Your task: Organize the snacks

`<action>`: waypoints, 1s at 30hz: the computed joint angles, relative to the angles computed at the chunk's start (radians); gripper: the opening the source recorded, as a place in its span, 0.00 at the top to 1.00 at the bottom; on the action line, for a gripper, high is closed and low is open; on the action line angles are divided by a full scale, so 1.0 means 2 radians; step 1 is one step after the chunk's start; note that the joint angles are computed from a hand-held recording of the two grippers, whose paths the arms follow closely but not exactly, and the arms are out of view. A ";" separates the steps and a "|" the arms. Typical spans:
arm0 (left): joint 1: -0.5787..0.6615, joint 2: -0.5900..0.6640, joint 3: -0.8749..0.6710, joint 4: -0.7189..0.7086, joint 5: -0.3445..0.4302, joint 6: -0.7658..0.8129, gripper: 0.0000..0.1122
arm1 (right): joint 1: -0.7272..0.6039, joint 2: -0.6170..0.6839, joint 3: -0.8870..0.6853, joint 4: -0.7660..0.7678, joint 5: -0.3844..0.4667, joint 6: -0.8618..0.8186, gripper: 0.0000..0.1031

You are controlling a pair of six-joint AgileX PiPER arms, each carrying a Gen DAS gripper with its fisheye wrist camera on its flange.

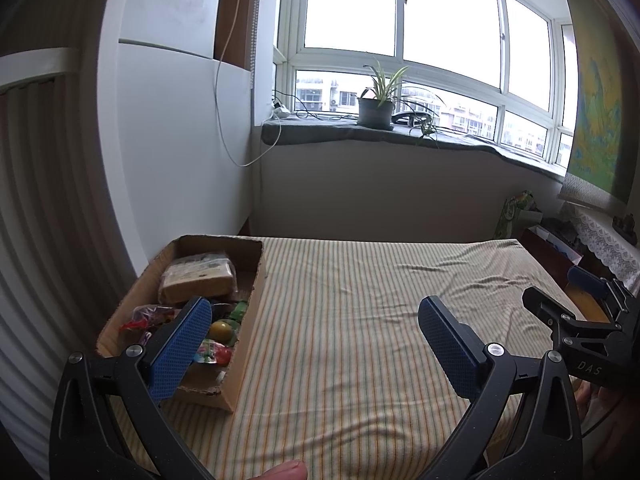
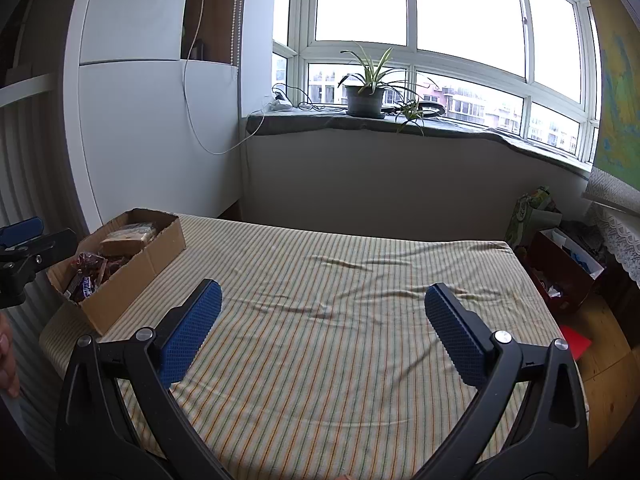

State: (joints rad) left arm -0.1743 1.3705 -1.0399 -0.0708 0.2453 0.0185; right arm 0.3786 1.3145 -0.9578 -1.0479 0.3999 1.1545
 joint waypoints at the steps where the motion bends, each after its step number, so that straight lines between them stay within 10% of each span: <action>1: 0.000 0.001 0.001 0.000 -0.001 0.000 0.09 | -0.001 -0.001 0.001 0.001 -0.001 -0.001 0.00; 30: 0.004 0.004 0.006 -0.013 -0.005 0.010 0.09 | -0.007 -0.002 0.008 0.009 -0.009 -0.010 0.00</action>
